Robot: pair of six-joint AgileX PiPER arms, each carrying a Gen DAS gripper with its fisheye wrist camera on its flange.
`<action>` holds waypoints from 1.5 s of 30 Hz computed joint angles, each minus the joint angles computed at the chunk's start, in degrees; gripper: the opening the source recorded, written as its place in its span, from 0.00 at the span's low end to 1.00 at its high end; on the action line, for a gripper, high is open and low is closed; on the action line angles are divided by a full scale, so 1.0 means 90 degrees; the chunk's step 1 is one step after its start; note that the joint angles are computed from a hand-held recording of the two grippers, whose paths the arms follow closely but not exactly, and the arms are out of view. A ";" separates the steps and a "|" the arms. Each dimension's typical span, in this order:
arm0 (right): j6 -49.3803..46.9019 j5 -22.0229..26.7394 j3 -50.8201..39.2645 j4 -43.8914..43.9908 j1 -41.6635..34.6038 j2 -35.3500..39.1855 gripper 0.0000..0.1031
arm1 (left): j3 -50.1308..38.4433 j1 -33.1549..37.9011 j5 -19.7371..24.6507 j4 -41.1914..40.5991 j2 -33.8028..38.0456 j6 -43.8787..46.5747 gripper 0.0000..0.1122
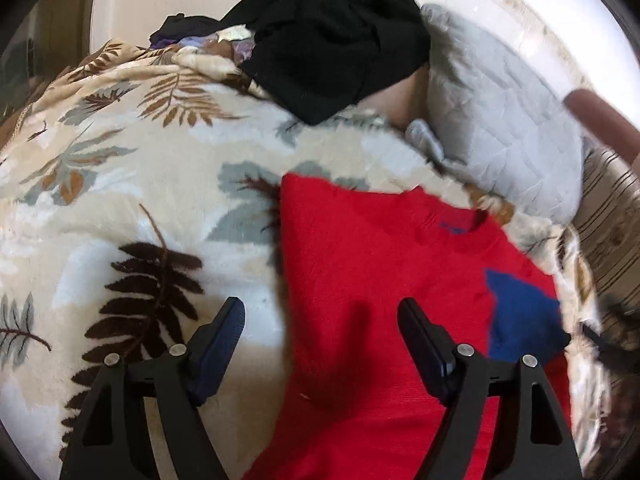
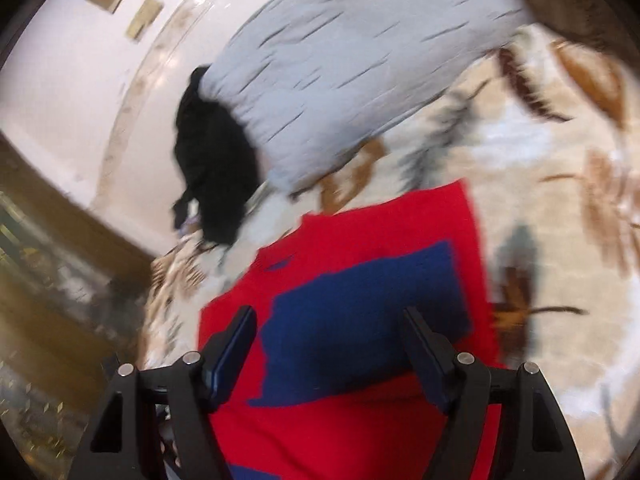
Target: Fold small clothes
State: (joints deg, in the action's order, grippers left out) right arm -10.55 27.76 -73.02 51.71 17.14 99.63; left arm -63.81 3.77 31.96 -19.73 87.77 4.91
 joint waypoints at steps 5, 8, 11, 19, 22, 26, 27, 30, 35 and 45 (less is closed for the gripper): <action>0.0063 0.0041 0.0107 0.0136 -0.0073 0.0330 0.75 | -0.0288 -0.0259 0.0272 0.1308 0.0428 -0.0947 0.68; 0.0001 -0.0059 -0.0057 -0.0229 0.0128 0.0194 0.76 | -0.0150 -0.0080 -0.0017 0.0462 0.0131 -0.0405 0.67; 0.0291 0.0150 -0.0437 -0.0455 -0.0017 0.0718 0.79 | -0.0554 -0.0299 0.0351 0.1373 0.0576 -0.1001 0.66; -0.0534 0.0405 -0.0780 0.0383 -0.0253 0.0715 0.84 | -0.0253 -0.0059 0.0184 0.0285 0.0243 -0.0024 0.59; 0.0235 0.0439 -0.1129 -0.0074 -0.0462 0.1368 0.82 | -0.0304 -0.0273 0.0099 0.0906 0.0689 -0.0413 0.63; 0.0033 0.0113 -0.0177 -0.0174 -0.0313 0.0267 0.83 | -0.0029 -0.0285 0.0345 0.0976 0.0018 -0.0390 0.65; 0.0250 0.0121 0.0185 -0.0493 -0.0296 -0.0048 0.83 | 0.0049 -0.0219 0.0400 0.0933 -0.0106 -0.0312 0.65; -0.0142 0.0434 0.1524 -0.0250 -0.0565 -0.1136 0.82 | 0.0731 0.0297 0.0714 -0.0006 -0.1018 0.0534 0.71; -0.0775 0.1485 0.3801 0.0211 -0.1494 -0.3385 0.82 | 0.2114 0.1284 0.2020 -0.1023 -0.2914 0.1683 0.72; 0.0114 0.1389 0.5939 0.0257 -0.0891 -0.5830 0.83 | 0.3479 0.0109 0.2911 -0.0238 -0.4787 0.0098 0.72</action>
State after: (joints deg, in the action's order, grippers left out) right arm -9.53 40.26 -19.56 54.03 9.12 47.16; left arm -32.50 4.76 58.16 -21.87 44.68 5.79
